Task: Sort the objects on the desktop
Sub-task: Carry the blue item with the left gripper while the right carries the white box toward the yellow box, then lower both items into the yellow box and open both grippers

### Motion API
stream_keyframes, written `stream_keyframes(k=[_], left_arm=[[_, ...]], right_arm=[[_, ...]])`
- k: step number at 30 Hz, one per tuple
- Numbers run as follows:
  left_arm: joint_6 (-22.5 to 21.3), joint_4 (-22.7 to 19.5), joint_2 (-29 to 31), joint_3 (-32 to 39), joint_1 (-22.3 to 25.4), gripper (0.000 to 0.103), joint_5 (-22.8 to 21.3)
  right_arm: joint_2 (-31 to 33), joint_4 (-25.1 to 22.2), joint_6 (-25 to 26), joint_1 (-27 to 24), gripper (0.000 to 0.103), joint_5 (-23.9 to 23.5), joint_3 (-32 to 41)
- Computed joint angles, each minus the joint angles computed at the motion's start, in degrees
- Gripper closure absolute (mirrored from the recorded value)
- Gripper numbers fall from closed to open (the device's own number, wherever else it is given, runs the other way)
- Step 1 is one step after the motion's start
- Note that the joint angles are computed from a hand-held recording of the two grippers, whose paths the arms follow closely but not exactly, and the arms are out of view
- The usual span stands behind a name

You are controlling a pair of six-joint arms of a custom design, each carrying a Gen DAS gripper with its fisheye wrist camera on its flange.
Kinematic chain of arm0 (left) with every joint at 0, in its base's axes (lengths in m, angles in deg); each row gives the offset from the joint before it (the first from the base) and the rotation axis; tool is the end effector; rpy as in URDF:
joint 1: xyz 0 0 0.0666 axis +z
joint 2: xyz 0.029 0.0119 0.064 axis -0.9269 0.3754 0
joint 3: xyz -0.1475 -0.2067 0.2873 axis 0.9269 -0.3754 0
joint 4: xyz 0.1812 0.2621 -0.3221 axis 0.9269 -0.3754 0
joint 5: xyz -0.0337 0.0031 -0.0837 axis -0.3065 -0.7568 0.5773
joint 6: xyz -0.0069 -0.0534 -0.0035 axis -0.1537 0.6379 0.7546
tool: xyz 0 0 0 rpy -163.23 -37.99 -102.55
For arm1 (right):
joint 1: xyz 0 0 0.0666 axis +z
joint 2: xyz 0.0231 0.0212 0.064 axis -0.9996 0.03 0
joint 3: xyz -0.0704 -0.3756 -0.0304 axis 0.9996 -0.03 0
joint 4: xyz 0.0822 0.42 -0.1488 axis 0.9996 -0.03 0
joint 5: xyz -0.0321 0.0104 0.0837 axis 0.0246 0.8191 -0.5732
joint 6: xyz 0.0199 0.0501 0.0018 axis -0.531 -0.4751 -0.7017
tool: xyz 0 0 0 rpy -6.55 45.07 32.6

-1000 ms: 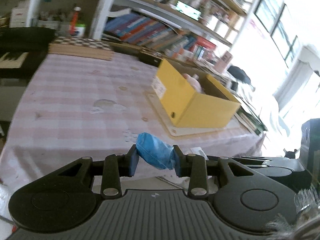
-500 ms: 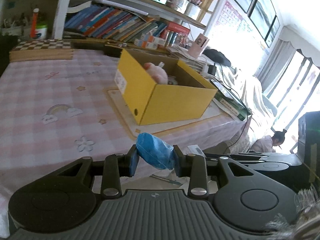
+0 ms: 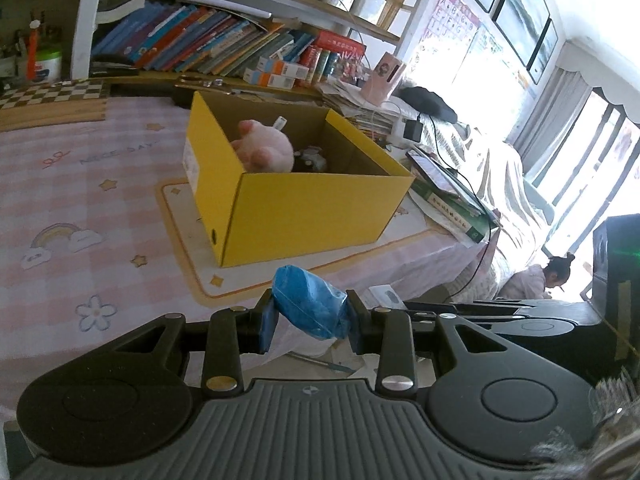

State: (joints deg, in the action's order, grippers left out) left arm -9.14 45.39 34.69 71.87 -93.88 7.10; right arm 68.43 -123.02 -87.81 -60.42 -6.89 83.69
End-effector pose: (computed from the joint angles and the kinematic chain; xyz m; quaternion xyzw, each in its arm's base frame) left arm 0.4434 -0.2357 0.3674 0.3061 0.8374 -0.3116 0.3285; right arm 0.3303 0.1575 0.3532 0.2033 0.9064 0.0252 0.3693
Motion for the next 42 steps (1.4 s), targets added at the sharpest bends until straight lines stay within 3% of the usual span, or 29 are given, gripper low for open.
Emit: stream_keyframes(k=[9, 13, 23, 33, 42], left_arm=[[3.3, 4.5, 2.4, 3.3, -5.2, 0.071, -5.9], [2.0, 6.4, 4.8, 6.6, -6.9, 0.071, -9.1], [1.8, 10.4, 12.3, 16.3, -9.6, 0.071, -17.8], [-2.3, 4.6, 22.7, 26.4, -11.5, 0.071, -22.9], [-6.0, -3.6, 30.1, 35.0, -12.2, 0.071, -24.2]], right_arm=[[-3.7, 4.5, 9.8, -7.8, 0.073, -4.5, -2.1], [-4.3, 8.1, 15.1, -12.3, 0.074, -7.8, -2.1], [0.5, 18.4, 27.2, -22.4, 0.074, -15.4, 1.5], [13.3, 19.0, 37.9, -27.1, 0.073, -22.2, 9.6], [25.2, 10.2, 48.4, -28.0, 0.073, -25.7, 19.7]])
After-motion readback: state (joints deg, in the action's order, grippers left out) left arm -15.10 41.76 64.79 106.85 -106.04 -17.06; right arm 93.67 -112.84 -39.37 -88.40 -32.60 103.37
